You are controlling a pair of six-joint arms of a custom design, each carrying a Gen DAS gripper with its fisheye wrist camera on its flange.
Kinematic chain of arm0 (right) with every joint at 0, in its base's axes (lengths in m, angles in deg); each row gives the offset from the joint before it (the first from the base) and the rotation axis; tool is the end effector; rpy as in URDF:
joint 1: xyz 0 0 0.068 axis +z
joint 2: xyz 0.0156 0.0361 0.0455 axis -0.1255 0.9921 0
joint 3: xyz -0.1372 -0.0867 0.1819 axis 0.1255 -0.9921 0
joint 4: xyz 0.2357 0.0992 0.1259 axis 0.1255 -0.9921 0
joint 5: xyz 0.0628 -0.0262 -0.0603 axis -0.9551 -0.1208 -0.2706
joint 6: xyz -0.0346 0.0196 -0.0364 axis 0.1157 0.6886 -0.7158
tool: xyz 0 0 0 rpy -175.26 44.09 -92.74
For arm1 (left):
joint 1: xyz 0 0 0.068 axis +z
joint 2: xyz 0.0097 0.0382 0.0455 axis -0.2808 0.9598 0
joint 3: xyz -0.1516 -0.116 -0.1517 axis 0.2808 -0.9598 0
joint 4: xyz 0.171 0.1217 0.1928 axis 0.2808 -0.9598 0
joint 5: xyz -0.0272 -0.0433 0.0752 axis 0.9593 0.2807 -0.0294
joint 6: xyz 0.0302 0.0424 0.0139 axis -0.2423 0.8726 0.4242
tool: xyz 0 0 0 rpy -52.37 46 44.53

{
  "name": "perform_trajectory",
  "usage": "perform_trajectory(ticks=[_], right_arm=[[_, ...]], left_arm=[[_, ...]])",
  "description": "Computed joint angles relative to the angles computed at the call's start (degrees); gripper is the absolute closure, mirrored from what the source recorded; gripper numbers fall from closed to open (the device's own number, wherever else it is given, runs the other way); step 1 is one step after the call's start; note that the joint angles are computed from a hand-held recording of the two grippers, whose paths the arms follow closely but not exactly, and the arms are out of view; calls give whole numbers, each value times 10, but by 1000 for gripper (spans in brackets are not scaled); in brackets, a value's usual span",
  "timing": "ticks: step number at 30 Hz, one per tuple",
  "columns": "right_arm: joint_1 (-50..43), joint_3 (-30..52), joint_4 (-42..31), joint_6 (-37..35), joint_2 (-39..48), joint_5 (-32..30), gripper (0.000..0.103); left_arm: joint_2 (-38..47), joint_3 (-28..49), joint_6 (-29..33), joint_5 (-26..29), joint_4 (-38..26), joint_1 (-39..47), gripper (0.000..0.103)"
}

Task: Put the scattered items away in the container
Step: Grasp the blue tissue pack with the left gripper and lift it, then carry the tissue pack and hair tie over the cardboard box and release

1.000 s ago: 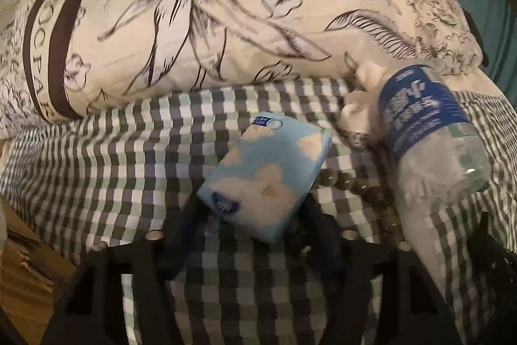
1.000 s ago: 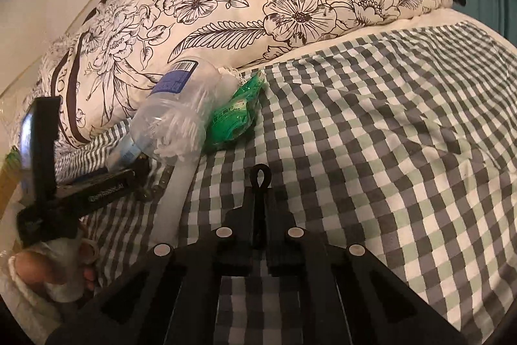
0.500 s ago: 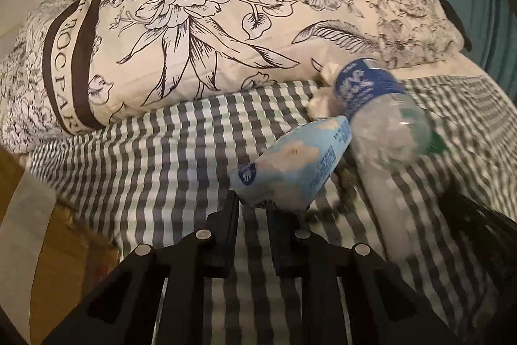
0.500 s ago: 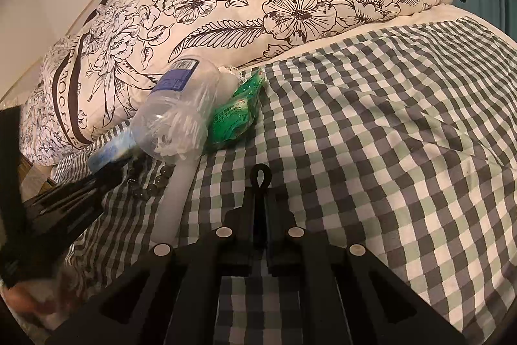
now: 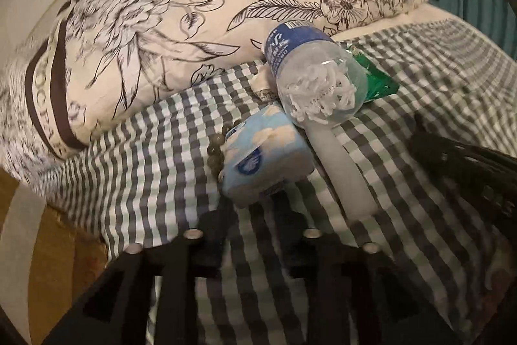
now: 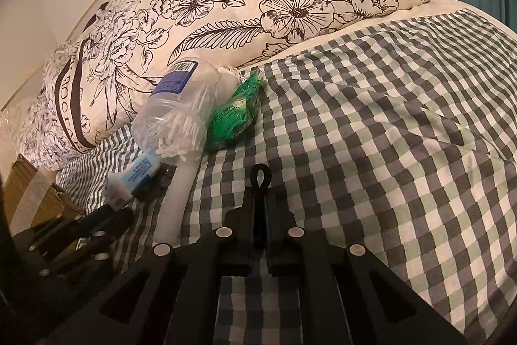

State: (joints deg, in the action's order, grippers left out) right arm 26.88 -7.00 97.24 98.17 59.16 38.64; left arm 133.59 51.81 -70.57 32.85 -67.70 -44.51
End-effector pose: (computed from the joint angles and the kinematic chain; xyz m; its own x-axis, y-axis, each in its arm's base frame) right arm 0.3262 0.2233 0.0836 -0.7708 0.0085 -0.6370 -0.2845 0.8900 0.3562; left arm 0.2754 -0.1262 0.0871 -0.7857 0.0949 -0.6113 -0.0973 0.9569 0.2735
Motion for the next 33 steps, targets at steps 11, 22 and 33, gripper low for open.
perform_trajectory(ticks=[11, 22, 33], right_arm=[[-10, -5, 10, 13, 1, -23, 98], [-13, -5, 12, 15, 2, -31, 98], [-10, -42, 44, 15, -31, -29, 98]], left_arm=[[84, 65, 69, -53, 38, 2, 42], [-71, -30, -32, 47, -13, 28, 68], [-473, -174, -229, 83, -341, -61, 70]])
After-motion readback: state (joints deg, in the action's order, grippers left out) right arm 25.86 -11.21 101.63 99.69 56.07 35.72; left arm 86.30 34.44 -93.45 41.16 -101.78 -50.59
